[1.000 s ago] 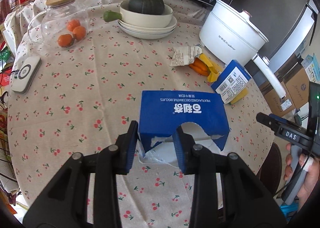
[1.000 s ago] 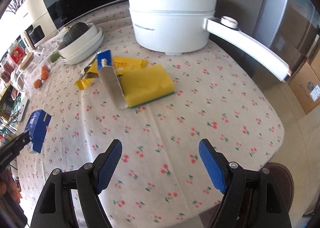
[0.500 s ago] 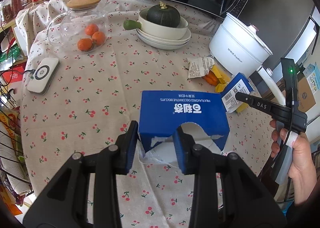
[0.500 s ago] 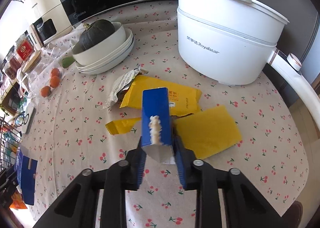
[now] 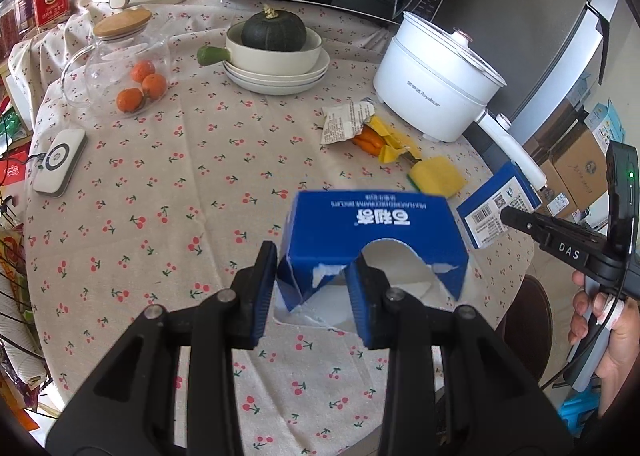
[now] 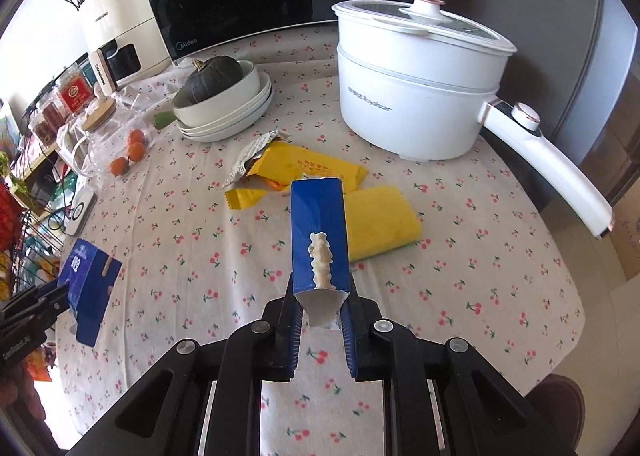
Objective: Collect trash
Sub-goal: 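Lift the tissue box with the left tool while the right tool grasps the small blue carton, then carry the tissue box and blue carton over the bin and drop both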
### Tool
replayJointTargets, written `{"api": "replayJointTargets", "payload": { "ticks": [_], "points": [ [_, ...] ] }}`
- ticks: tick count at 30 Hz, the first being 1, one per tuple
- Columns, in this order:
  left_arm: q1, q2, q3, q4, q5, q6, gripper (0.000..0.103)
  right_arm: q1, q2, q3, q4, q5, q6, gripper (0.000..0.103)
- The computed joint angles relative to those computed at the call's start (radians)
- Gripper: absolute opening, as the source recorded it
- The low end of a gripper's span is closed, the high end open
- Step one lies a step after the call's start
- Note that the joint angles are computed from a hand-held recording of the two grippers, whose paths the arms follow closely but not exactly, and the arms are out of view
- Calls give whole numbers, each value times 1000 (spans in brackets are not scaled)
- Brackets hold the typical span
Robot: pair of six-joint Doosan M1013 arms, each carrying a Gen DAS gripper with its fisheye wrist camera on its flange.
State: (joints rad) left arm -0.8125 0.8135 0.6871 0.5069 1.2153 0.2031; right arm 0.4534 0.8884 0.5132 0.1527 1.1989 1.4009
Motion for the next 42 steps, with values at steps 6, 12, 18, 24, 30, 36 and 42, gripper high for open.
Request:
{"api": "replayJointTargets", "payload": {
  "ticks": [6, 12, 18, 24, 30, 36, 42],
  "points": [
    [-15, 36, -71, -8, 9, 64, 35, -41, -122, 207, 14, -84, 4, 18],
    [-22, 69, -127, -39, 24, 121, 29, -84, -226, 389, 51, -171, 11, 18],
    [-13, 86, -136, -115, -27, 262, 83, -114, -267, 463, 45, -159, 47, 18],
    [11, 143, -199, -144, 67, 476, 86, -139, -298, 522, 53, -154, 30, 18],
    [31, 153, -189, -217, 36, 509, 86, -165, -308, 543, 60, -157, 41, 18],
    [35, 260, -382, -253, 192, 576, 76, -184, -303, 543, 65, -140, 65, 18],
    [32, 290, -448, -265, 254, 576, 58, -191, -303, 546, 76, -138, 63, 19]
  ]
}}
